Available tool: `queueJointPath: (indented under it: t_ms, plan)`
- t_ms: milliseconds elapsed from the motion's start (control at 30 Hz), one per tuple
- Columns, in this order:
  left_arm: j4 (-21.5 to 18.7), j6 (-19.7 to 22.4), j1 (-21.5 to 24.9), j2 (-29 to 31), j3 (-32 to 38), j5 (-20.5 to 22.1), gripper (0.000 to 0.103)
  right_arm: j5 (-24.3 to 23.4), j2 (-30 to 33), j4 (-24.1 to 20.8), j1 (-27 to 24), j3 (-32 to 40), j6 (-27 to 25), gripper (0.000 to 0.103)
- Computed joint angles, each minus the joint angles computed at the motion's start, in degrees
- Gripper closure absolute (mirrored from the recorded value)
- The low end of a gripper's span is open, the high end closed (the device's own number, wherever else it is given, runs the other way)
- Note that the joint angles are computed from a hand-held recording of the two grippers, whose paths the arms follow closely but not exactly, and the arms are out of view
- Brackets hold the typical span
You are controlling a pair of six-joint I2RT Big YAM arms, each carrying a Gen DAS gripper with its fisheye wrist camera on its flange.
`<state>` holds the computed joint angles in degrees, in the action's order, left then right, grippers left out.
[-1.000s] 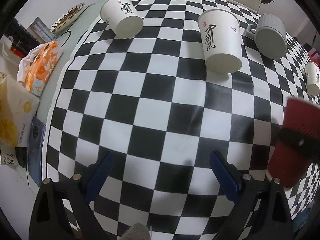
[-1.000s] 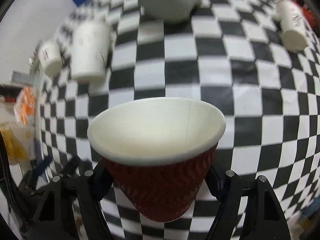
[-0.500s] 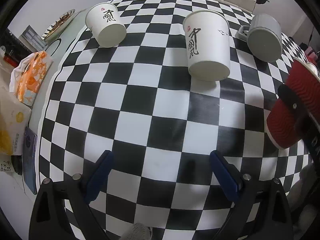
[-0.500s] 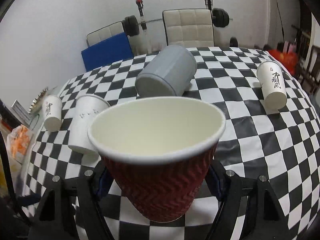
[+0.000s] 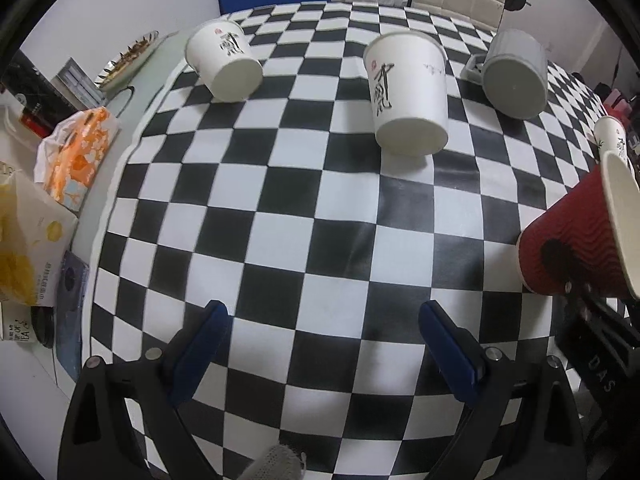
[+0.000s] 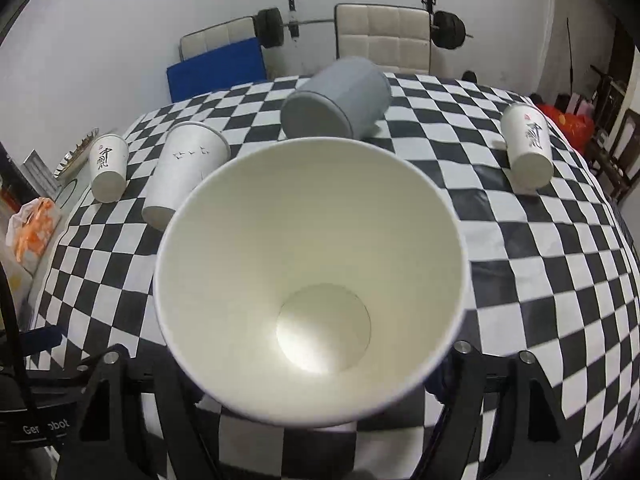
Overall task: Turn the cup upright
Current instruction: 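Turn the red cup rim-up with the right tool and lower it onto the table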
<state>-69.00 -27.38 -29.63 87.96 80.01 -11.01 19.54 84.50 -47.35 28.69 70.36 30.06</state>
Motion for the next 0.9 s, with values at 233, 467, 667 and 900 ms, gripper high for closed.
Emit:
queueJointPath:
  t_ms: [233,467,667,900]
  plan:
    - [1.16,-0.91,-1.17,-3.89,-0.71,-5.18,0.005,1.45,-3.15,-7.53,1.42,-0.15,1.98,0.011]
    - [0.53,-1.09,-3.69,-7.05,-0.96,-7.24,0.001,4.53,-9.16,-15.53,3.47,-0.99,5.82,0.01]
    - [-2.48,-2.21,-7.08,-9.91,0.16,-7.74,0.001,6.91,-14.41,-23.93,5.57,-0.01,9.85,0.01]
    - [-8.52,-4.47,-11.93,-13.59,4.87,-7.88,0.001,7.75,-19.72,-36.3,8.82,4.4,16.71,0.01]
